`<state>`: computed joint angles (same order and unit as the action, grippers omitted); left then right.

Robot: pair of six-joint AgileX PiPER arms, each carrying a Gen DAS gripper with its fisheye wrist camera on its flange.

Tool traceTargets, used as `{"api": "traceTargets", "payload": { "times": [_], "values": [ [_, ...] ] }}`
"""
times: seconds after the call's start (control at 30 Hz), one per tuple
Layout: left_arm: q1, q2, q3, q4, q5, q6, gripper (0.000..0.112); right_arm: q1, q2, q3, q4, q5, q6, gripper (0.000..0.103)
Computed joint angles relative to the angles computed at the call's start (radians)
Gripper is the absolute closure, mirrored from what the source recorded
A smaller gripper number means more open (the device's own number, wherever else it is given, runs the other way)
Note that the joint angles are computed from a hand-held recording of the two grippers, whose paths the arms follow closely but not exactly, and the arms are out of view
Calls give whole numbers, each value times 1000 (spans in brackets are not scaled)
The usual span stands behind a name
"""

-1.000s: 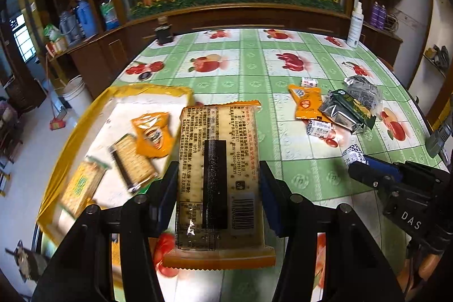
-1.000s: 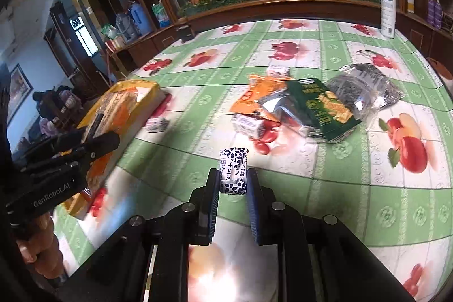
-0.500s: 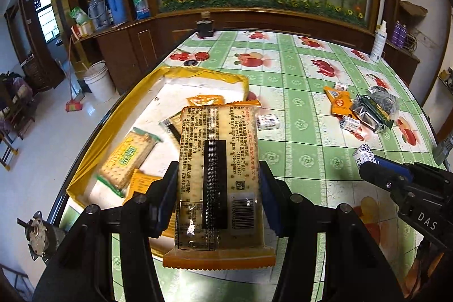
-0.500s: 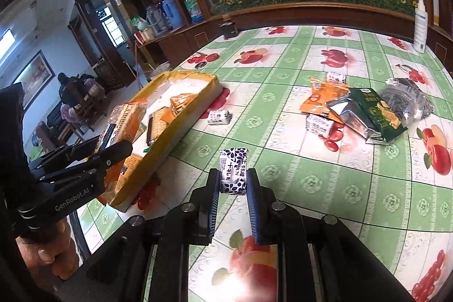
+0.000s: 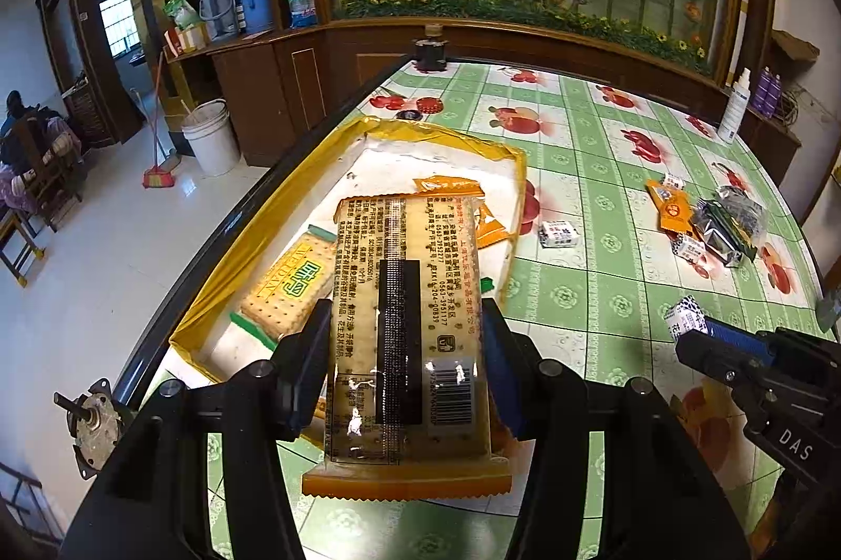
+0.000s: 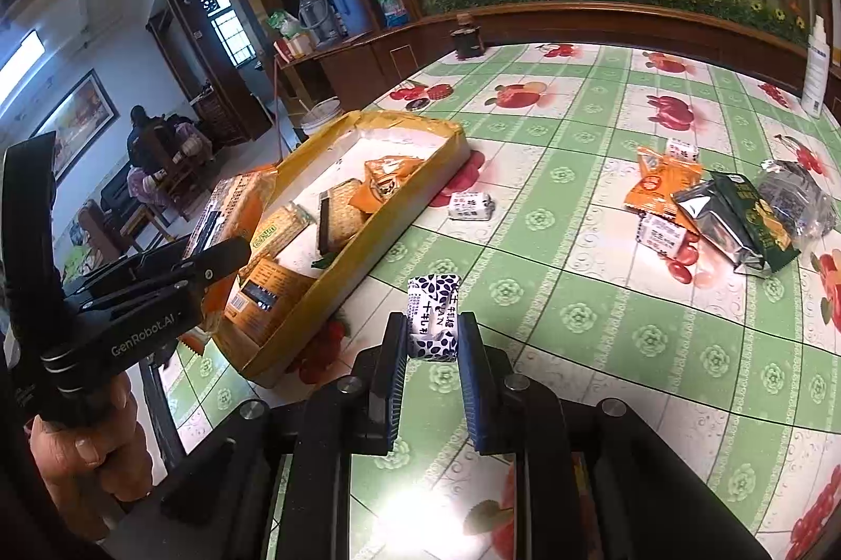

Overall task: Organize snacks
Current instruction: 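Carry the brown biscuit pack over the tray with the left tool, then lower the biscuit pack into the tray with the left tool while the right tool carries the candy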

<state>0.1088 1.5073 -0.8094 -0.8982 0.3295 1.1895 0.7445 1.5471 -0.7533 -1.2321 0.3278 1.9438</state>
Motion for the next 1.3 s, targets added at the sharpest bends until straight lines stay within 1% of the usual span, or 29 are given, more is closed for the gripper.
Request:
{"api": "traceTargets", "payload": {
  "times": [0.17, 0.53, 0.73, 0.87, 0.97, 1.03, 1.2, 1.3],
  "values": [
    [22, 17, -8, -22, 4, 27, 60, 7, 38, -38, 42, -10, -53, 84],
    [41, 50, -24, -31, 3, 36, 60, -2, 102, -94, 78, -39, -114, 84],
    [50, 77, -41, -17, 0, 20, 60, -9, 132, -146, 144, -33, -210, 84],
    [68, 99, -54, -13, -5, 18, 60, 13, 169, -231, 235, 44, -352, 84],
    [88, 122, -70, 1, 3, 7, 60, 32, 210, -311, 280, 117, -442, 84],
    [99, 133, -76, 5, 2, 5, 60, 35, 237, -357, 305, 147, -491, 84],
    [116, 155, -93, 16, 1, -8, 60, 48, 295, -446, 333, 217, -570, 84],
    [125, 161, -95, 3, 2, 7, 60, 65, 321, -489, 326, 272, -591, 84]
  ]
}}
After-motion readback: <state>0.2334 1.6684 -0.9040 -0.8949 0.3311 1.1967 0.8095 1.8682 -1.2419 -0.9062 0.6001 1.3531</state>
